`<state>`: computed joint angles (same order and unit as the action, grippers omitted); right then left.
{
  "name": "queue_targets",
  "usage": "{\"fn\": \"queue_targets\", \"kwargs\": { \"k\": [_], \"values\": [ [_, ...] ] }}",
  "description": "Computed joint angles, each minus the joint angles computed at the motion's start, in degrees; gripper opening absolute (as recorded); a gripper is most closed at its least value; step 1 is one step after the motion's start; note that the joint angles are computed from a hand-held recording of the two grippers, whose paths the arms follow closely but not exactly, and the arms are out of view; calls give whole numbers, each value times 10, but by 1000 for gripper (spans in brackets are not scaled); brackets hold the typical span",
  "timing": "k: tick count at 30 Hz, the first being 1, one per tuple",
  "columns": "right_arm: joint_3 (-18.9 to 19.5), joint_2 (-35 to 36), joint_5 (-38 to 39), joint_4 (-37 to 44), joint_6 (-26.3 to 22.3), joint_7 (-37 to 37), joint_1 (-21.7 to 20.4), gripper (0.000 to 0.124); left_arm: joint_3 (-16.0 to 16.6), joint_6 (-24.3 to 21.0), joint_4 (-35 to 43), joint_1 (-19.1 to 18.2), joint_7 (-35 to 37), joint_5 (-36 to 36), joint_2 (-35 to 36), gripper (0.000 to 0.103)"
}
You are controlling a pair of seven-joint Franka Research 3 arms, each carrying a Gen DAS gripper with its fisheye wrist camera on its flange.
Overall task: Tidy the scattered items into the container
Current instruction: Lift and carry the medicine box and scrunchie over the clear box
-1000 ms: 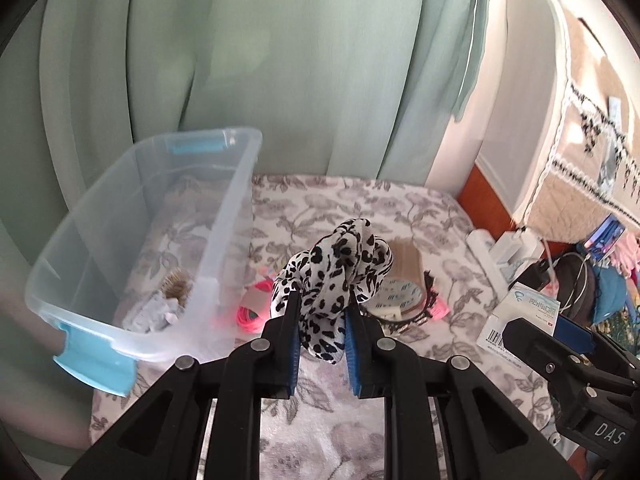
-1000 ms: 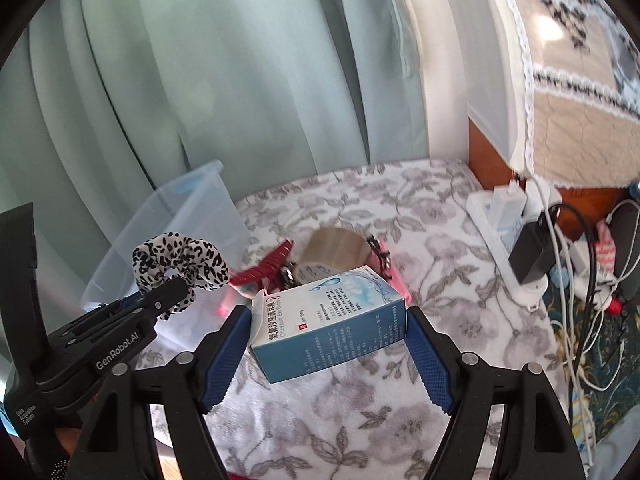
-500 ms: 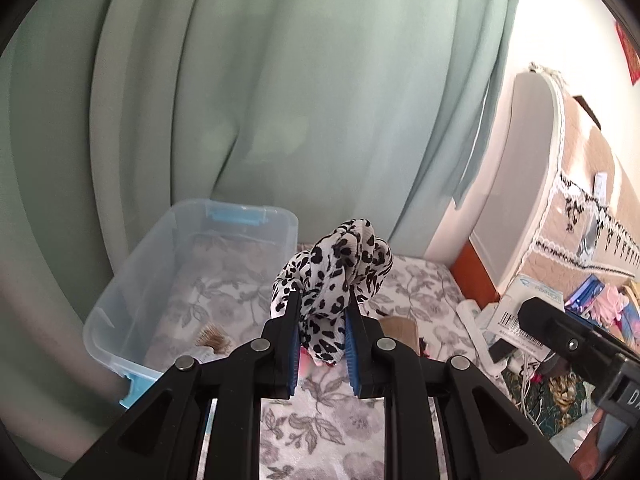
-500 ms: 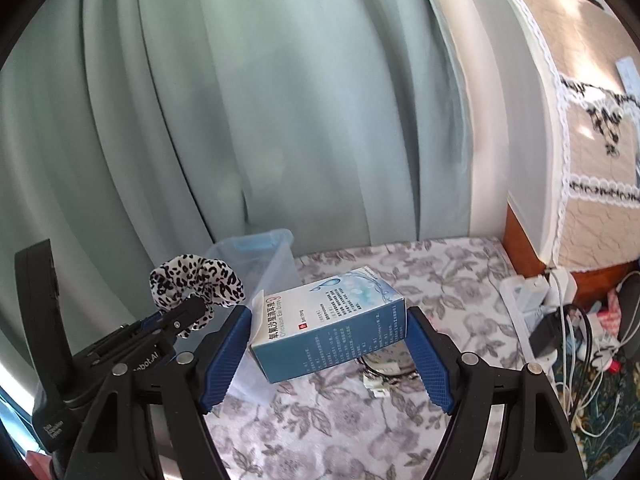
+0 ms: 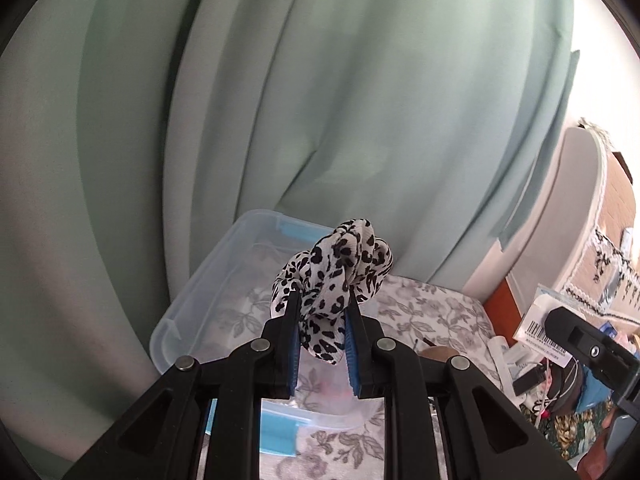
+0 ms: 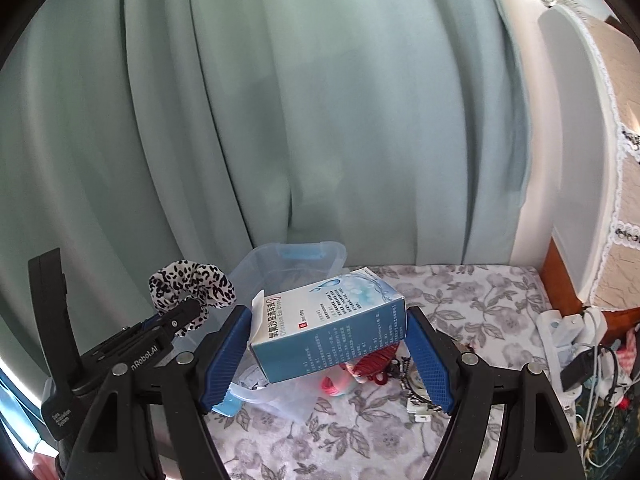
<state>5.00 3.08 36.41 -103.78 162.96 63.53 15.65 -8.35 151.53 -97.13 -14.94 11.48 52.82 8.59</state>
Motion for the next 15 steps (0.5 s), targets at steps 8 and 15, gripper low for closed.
{"fn": "queue_targets", "kwargs": {
  "k": [8,15],
  "values": [
    [8,46,-39,53,-28,22,7,79,5,9,-25,18,-8,-15,-11,20],
    [17,89,-66,102,-67,35,13,79,6,12,-34,29,5,-47,-5,20]
  ]
}}
